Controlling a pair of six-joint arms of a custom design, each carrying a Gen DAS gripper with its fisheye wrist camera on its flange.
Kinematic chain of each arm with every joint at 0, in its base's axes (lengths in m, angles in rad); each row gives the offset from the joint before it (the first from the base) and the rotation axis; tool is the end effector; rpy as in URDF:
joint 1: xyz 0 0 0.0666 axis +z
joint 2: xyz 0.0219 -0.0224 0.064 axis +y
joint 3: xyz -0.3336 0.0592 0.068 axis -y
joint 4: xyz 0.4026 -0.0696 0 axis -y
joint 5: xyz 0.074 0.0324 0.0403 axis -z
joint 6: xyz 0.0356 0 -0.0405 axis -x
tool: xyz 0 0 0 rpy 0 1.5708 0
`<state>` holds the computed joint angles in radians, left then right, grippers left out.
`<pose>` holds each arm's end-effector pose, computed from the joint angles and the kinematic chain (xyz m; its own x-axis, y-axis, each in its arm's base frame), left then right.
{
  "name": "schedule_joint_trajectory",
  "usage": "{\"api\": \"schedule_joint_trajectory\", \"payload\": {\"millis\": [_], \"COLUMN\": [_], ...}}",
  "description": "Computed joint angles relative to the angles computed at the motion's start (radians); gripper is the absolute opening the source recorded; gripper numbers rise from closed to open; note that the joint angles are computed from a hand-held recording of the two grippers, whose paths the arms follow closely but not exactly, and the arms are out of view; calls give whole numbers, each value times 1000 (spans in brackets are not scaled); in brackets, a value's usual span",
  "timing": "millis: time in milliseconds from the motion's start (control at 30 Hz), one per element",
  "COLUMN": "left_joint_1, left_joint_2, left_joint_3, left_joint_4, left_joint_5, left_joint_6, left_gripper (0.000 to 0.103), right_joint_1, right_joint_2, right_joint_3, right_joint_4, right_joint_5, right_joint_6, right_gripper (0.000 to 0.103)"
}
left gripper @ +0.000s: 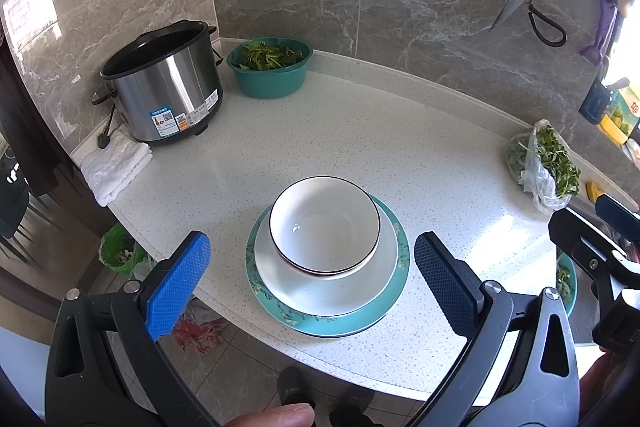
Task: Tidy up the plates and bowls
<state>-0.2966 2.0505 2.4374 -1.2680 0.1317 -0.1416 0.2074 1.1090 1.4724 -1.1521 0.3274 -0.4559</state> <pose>0.6473 -0.2031 0.4626 -0.6782 0.3536 -0.6442 0.4701 0.8826 -0.0105 0.3804 0.0679 0.5261 -0.6115 0.2973 -0.7332 0.3297 0.9382 0.1054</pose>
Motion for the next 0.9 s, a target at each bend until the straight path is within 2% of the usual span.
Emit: {"api": "schedule_joint_trajectory", "payload": {"millis": [567,900], "left_joint_1": [1,1], "left_joint_2": [10,-12], "left_joint_3": [14,-34], "left_joint_4": [-7,27], "left_joint_5": [4,4], "left_joint_6": [0,2], "left_gripper": [103,103], "right_joint_1": [-1,-4], "right_joint_2": [4,6], "right_joint_3": [3,1], "right_joint_4": [-3,-3], "right_joint_5": [-7,-22], "right_joint_6": [3,0], "right_gripper": [103,103]}}
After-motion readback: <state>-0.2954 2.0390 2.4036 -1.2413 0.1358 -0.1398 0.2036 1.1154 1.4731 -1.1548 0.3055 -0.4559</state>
